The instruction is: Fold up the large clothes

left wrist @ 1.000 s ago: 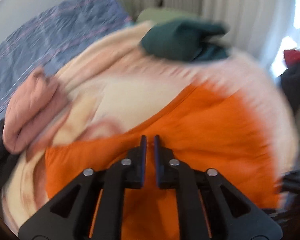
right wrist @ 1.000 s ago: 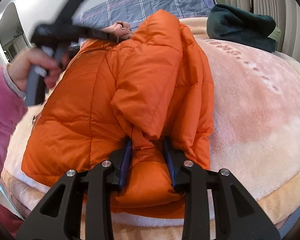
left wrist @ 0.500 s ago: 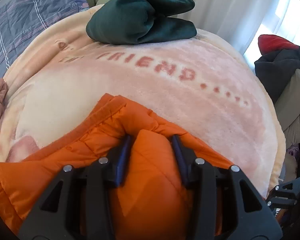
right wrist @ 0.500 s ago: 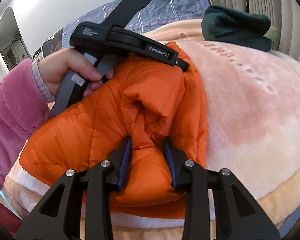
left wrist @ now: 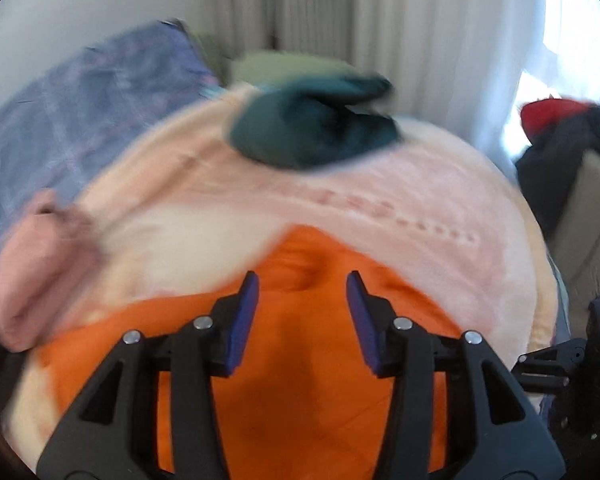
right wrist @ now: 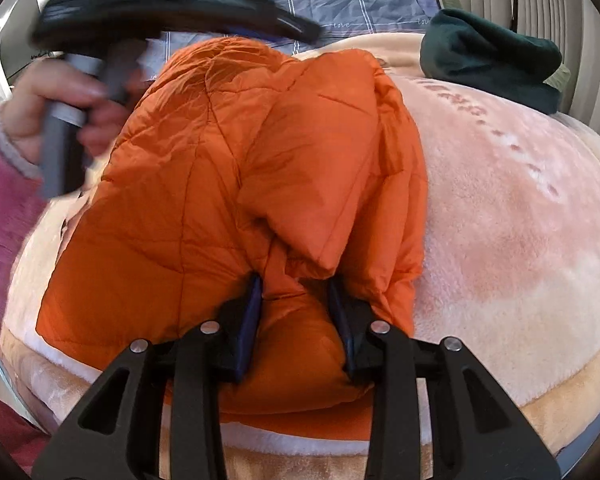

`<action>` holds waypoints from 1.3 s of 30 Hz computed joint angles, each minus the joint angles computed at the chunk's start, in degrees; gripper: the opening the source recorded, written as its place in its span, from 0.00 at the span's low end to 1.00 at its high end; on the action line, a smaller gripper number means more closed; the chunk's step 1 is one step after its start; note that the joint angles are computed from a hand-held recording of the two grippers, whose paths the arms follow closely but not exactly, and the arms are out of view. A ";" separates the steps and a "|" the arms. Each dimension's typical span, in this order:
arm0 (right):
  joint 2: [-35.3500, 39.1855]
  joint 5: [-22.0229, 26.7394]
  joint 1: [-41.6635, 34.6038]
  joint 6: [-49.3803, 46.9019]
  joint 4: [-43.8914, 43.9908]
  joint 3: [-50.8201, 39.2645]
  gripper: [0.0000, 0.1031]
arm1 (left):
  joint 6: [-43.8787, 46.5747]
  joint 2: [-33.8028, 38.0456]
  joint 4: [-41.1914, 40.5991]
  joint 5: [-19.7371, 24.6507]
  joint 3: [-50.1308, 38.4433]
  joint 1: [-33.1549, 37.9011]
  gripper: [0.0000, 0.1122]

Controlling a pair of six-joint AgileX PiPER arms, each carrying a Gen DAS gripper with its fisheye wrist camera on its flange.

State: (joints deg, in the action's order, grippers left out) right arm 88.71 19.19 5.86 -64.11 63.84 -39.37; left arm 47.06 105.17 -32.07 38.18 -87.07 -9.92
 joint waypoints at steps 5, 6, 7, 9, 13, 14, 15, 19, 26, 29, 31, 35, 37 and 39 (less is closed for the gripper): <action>-0.21 -0.89 0.39 -1.89 2.48 0.67 0.35 | -3.79 3.08 0.32 4.27 -2.30 9.97 0.16; -0.27 -0.93 0.43 -2.26 2.94 0.76 0.35 | -4.59 6.05 1.01 5.57 -3.26 11.07 0.16; -0.68 -0.91 0.53 -2.55 3.42 1.16 0.35 | -3.92 7.95 1.57 4.57 -3.09 11.09 0.15; -1.09 -0.83 0.63 -2.16 3.54 1.36 0.36 | 1.24 8.91 -1.17 -2.48 2.17 10.25 0.15; -0.99 -0.41 -0.06 -4.19 5.47 1.73 0.36 | 1.48 10.35 -3.86 -4.08 2.46 9.81 0.15; -0.89 0.28 -0.55 -5.03 6.45 1.81 0.36 | 0.82 10.31 -2.98 -3.58 2.09 9.78 0.15; -1.36 0.26 -0.44 -5.15 6.82 2.35 0.36 | 0.50 10.14 -2.31 -3.45 2.07 9.90 0.15; -2.74 -1.45 0.48 -8.02 9.19 3.76 0.37 | -7.78 7.01 6.00 -2.89 1.52 7.63 0.14; -2.74 2.60 -2.55 -13.01 14.14 4.45 0.38 | 11.39 -7.53 -8.50 0.54 12.19 4.16 0.41; -3.04 2.75 -2.51 -12.56 14.03 4.57 0.38 | 9.14 -6.89 -0.46 -8.14 18.06 -2.57 0.46; -4.65 2.46 -2.47 -7.88 9.52 4.68 0.38 | 8.21 -3.95 -1.56 -11.10 18.97 -3.27 0.45; -11.47 7.57 -7.01 -2.07 2.34 5.77 0.38 | 6.92 -2.53 -0.65 -9.47 17.47 -2.93 0.45; -15.26 10.54 -8.17 -6.93 5.05 7.03 0.36 | 6.74 -2.44 -0.14 -9.61 17.65 -3.11 0.45; -18.91 14.11 -7.62 -13.06 9.48 8.41 0.36 | 6.44 -2.05 0.19 -9.41 17.28 -3.17 0.45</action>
